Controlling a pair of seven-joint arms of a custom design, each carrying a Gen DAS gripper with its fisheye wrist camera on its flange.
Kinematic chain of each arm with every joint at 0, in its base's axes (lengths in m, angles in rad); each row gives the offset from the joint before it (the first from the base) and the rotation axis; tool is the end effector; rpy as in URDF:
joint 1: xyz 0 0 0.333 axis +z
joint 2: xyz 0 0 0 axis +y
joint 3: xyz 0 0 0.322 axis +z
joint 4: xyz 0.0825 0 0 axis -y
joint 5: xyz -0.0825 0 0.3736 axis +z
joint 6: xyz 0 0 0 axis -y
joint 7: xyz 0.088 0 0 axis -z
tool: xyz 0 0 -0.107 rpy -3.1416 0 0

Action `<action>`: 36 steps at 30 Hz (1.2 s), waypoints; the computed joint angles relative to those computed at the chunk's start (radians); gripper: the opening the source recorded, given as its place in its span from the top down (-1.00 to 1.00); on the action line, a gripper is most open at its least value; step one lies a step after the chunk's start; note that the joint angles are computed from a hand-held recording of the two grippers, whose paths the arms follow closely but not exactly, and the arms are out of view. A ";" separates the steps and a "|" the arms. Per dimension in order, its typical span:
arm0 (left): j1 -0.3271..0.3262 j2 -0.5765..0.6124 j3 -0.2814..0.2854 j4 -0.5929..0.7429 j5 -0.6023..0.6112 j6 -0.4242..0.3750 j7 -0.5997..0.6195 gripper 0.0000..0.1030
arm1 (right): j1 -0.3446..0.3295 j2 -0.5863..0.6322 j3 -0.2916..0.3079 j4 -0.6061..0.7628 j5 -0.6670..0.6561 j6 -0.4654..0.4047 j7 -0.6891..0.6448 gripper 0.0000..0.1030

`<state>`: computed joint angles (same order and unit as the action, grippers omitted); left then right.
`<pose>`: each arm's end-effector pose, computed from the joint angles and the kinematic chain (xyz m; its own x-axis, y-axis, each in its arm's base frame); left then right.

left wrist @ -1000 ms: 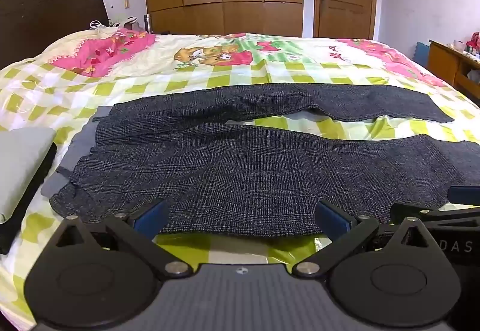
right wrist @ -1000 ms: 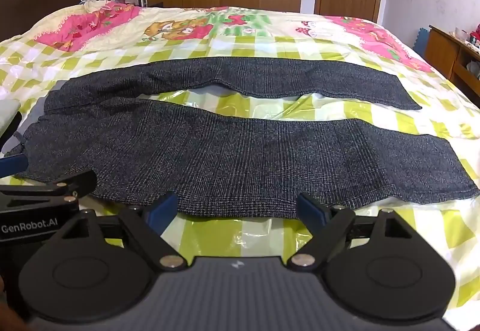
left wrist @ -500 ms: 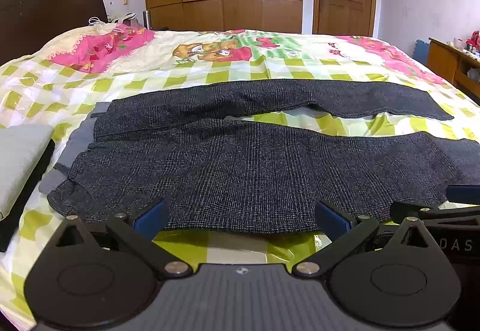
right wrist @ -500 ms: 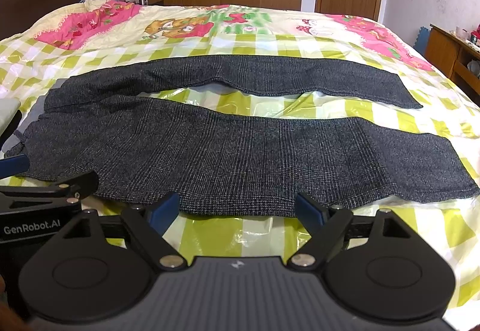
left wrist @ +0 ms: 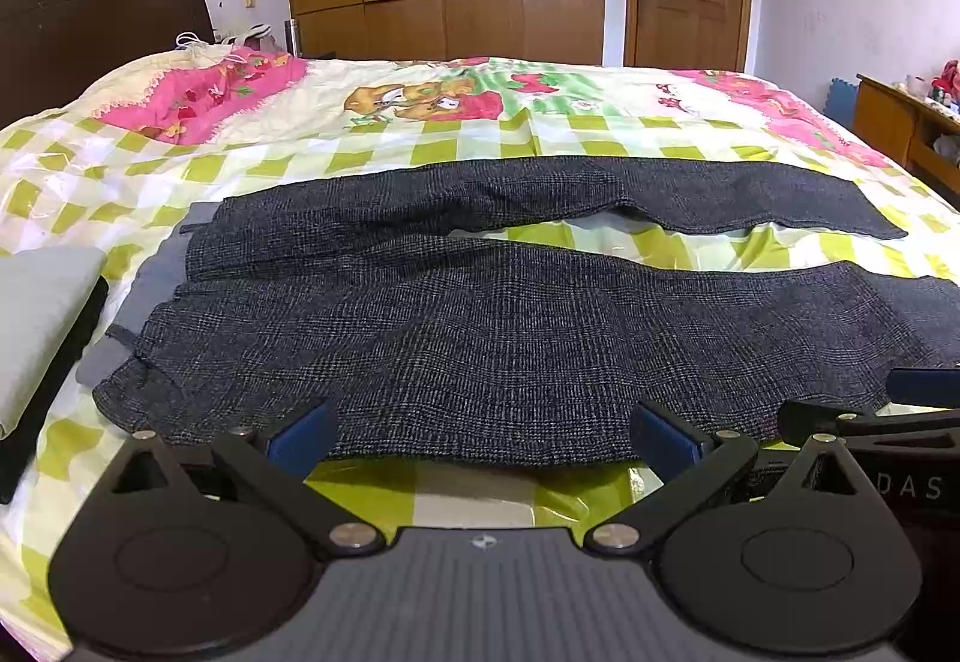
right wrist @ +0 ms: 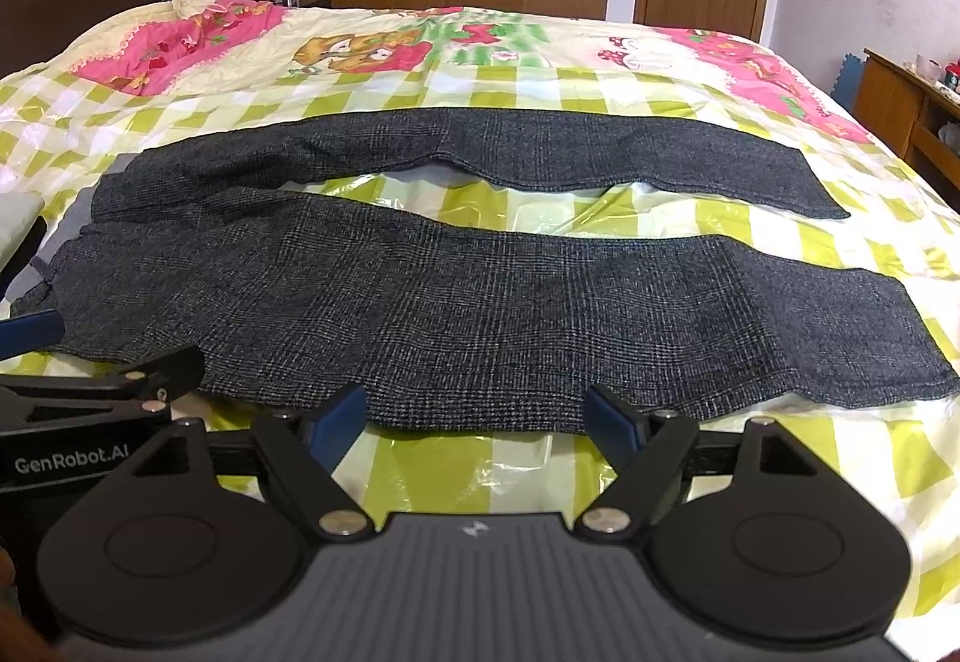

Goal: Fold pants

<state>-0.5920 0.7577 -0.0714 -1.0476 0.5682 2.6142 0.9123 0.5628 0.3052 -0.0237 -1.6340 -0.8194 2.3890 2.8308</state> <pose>0.6380 -0.4842 0.4915 -0.3285 -0.9445 -0.0049 -0.5890 0.2090 -0.7806 0.5863 0.3454 0.5024 -0.2296 -0.9733 0.0053 -0.6769 0.1558 -0.7194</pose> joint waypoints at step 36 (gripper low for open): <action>0.015 -0.010 0.013 -0.003 0.004 -0.001 -0.051 -1.00 | 0.017 0.053 -0.013 0.096 0.038 -0.021 -0.096 -0.46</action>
